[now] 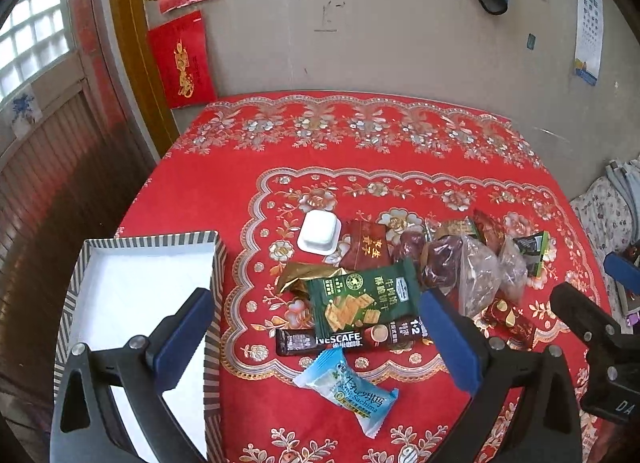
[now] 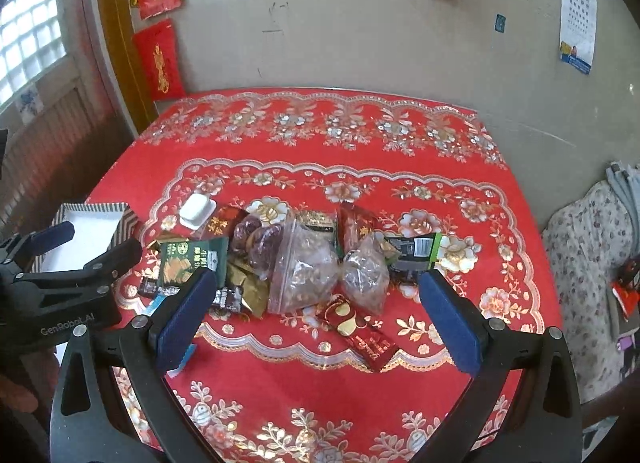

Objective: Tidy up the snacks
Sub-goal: 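Move both tools toward the snack pile beside the white box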

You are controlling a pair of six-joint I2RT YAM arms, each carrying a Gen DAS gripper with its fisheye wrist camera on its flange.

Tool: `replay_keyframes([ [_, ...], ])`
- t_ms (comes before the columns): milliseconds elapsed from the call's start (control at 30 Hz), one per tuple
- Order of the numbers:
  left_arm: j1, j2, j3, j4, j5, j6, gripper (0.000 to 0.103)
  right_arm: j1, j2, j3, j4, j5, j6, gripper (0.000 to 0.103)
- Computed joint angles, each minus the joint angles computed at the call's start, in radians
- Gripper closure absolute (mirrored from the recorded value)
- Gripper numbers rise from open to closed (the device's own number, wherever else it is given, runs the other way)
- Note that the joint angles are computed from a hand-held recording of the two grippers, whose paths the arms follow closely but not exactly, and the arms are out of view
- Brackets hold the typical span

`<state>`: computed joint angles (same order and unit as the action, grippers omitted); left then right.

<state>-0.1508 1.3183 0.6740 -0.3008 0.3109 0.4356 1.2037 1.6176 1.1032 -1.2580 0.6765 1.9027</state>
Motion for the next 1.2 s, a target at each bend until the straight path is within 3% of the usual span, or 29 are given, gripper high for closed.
replay_keyframes([
  [533, -0.021, 0.104, -0.025, 0.119, -0.039, -0.014, 0.0, -0.037, -0.029, -0.102, 0.121, -0.042, -0.064, 0.001],
  [1200, -0.057, 0.178, -0.012, 0.17, -0.081, -0.015, 0.0, -0.104, -0.052, -0.193, 0.302, -0.067, -0.195, 0.001],
])
